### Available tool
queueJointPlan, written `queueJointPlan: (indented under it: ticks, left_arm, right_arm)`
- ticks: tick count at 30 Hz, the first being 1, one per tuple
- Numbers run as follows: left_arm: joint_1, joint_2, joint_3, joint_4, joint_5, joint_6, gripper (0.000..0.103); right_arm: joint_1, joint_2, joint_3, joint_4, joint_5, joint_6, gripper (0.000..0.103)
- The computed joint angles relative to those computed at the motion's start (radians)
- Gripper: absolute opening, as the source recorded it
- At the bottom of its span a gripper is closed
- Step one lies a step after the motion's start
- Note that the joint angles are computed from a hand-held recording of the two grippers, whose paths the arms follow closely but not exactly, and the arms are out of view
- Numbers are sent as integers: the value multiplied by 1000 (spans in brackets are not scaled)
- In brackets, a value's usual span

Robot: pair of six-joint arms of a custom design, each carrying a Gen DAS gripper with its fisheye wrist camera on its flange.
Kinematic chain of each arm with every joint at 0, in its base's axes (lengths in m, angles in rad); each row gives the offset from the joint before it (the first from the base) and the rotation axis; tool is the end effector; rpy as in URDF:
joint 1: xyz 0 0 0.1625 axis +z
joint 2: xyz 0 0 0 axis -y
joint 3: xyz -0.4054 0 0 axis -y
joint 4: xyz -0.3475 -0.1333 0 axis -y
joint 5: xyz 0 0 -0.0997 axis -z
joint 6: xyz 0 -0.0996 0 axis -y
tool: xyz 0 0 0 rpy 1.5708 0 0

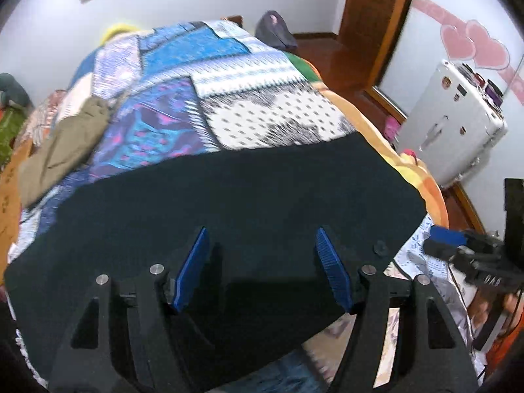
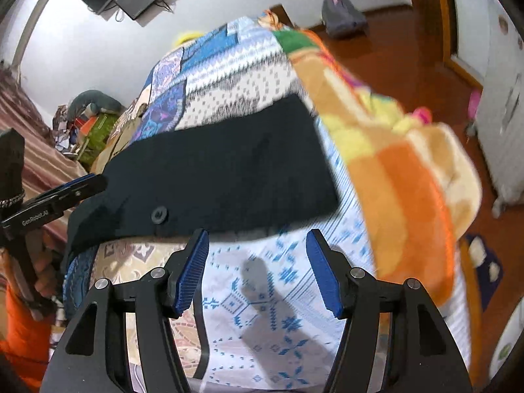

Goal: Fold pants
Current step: 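Grasp a black pants leg hem with the right gripper and lift it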

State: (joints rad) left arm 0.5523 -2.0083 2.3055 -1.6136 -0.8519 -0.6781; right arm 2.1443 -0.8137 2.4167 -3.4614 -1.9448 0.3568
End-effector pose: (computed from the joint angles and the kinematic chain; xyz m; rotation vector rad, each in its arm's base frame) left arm -0.0984 -0.2943 0.3303 0.5290 2.3856 -0.4816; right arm 0.2926 -0.2743 0.0492 0.2324 -2.8641 0.6155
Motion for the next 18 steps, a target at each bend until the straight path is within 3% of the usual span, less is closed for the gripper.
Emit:
queueJointPlan:
  ticks: [5, 14, 18]
  left_arm:
    - [38, 55, 37, -83, -12, 22, 68]
    - [59, 57, 59, -143, 19, 48, 68]
    - [46, 49, 70, -136, 34, 46, 68]
  right_arm:
    - [-33, 45, -4, -77, 59, 38, 58]
    - [-66, 84, -25, -139, 101, 47, 64]
    - [-86, 116, -10, -267, 122, 48, 65]
